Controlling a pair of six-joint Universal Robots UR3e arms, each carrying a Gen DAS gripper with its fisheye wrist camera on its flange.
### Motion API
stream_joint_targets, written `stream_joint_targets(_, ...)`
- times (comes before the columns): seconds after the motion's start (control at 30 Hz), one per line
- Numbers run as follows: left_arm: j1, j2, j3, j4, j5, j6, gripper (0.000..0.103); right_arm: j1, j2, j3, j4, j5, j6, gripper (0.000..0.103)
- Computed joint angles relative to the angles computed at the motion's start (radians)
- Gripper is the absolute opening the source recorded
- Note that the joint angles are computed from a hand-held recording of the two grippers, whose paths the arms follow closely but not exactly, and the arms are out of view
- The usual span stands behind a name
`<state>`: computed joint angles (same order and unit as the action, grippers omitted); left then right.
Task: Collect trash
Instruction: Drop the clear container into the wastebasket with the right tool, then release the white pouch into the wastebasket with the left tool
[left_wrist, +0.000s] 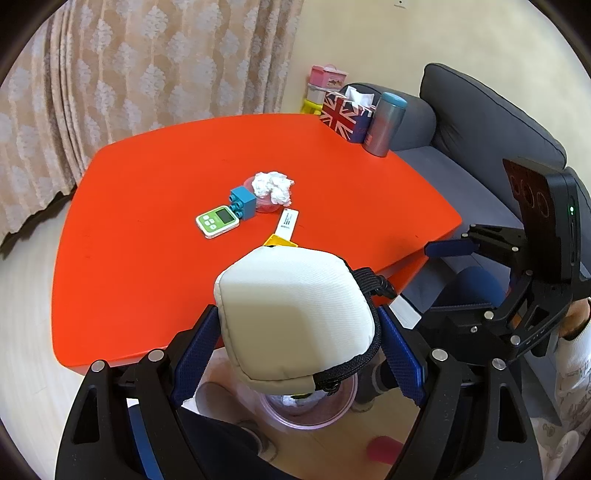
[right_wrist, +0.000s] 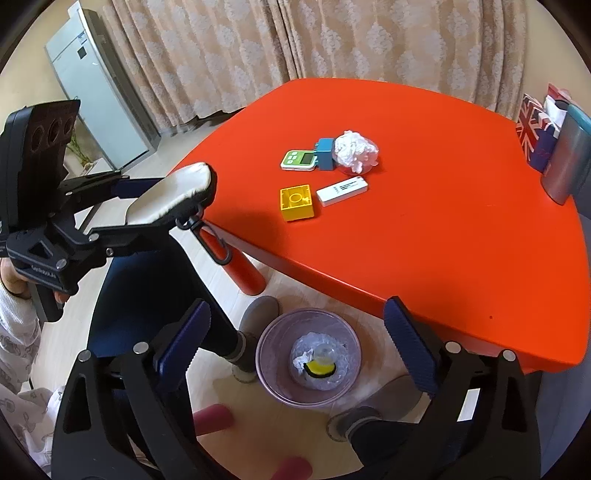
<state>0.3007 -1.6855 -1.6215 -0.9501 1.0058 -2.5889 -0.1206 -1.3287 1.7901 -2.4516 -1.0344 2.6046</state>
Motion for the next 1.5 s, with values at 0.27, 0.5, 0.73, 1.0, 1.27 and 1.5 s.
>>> stream_joint_targets(0.27, -0.008, 0.011, -0.005, -0.028, -0.004, 0.026, 0.081, -0.027, -0.041, 0.023, -0.003, -0.004, 0.01, 0.096)
stream_joint_targets(0.5, -0.035, -0.003, 0.003, -0.04, 0.003, 0.038, 0.081, -0.051, -0.063, 0.034, -0.014, -0.013, 0.024, 0.096)
stream_joint_targets(0.73, -0.072, -0.037, 0.01, -0.037, 0.021, 0.037, 0.081, -0.085, -0.089, 0.057, -0.029, -0.012, 0.029, 0.097)
stream_joint_targets(1.0, -0.097, -0.062, 0.029, -0.043, 0.024, 0.036, 0.081, -0.103, -0.096, 0.066, -0.031, 0.0, 0.03, 0.097)
stream_joint_targets(1.27, -0.111, -0.082, 0.037, -0.011, 0.018, 0.016, 0.094, -0.109, -0.097, 0.065, -0.027, 0.005, 0.033, 0.097)
stream_joint_targets(1.5, -0.104, -0.077, 0.032, 0.002, 0.03, 0.001, 0.095, -0.106, -0.092, 0.064, -0.026, 0.004, 0.033, 0.097)
